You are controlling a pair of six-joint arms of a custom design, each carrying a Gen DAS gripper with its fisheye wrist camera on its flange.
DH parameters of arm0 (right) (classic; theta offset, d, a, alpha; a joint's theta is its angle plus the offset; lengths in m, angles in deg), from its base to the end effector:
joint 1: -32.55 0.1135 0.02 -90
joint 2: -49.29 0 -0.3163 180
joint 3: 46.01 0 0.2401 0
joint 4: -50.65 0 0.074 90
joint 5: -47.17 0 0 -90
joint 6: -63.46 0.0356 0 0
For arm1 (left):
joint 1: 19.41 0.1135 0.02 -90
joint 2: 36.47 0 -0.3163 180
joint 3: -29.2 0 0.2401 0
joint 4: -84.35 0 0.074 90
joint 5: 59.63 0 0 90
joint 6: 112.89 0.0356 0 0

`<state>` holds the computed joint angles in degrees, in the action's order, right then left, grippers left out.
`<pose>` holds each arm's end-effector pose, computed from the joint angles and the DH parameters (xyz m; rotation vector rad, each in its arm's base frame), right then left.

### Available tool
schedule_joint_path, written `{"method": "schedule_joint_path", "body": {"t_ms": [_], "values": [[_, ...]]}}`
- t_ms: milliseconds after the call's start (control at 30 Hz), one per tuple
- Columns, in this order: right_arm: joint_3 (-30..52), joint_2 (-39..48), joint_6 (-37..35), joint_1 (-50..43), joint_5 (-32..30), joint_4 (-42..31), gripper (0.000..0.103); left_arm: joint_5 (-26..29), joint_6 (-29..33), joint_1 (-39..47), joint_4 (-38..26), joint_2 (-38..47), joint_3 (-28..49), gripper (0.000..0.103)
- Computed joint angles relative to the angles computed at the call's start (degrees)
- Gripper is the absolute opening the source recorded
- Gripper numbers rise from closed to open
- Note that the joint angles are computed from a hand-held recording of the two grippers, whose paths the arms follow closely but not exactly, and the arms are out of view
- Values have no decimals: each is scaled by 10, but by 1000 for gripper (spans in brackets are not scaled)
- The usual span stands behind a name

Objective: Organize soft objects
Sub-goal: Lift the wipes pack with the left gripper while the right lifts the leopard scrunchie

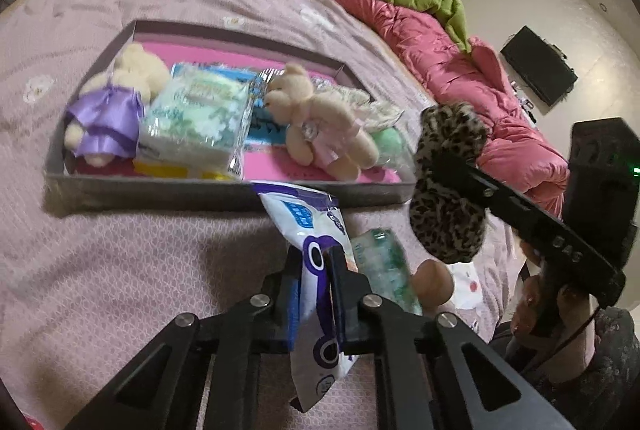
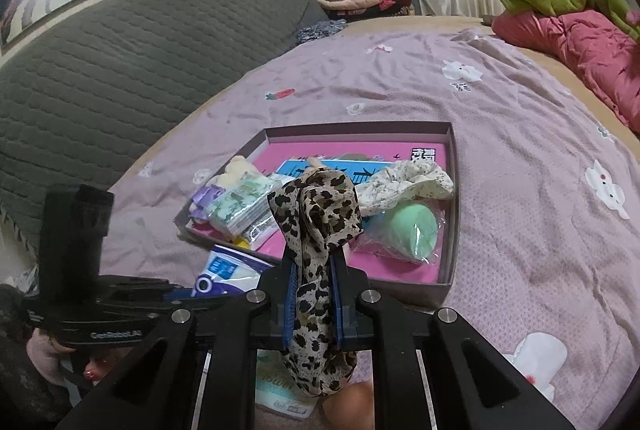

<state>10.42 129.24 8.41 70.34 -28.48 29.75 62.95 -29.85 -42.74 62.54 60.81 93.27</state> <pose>0.2128 0.1538 0.2532 0.0657 2.3406 0.3456 0.2868 -0.1446 0.2105 0.5949 2.4881 -0.9283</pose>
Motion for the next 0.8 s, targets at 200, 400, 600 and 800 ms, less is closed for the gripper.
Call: {"method": "schedule_joint_path", "body": {"t_ms": [200,400,600,800], "values": [[2,0,5,-1,5,-1,15,7,2,11,15,-27,-12,12],[-4,-7,3,-2,9,10,15,14,-14,24,39,-43,-16,13],[-11,-13,4,-6,4,27,15,22,-27,36,58,-47,-17,12],[-15,-19,4,-12,-2,42,15,-10,-20,31,75,-60,-14,13]]}}
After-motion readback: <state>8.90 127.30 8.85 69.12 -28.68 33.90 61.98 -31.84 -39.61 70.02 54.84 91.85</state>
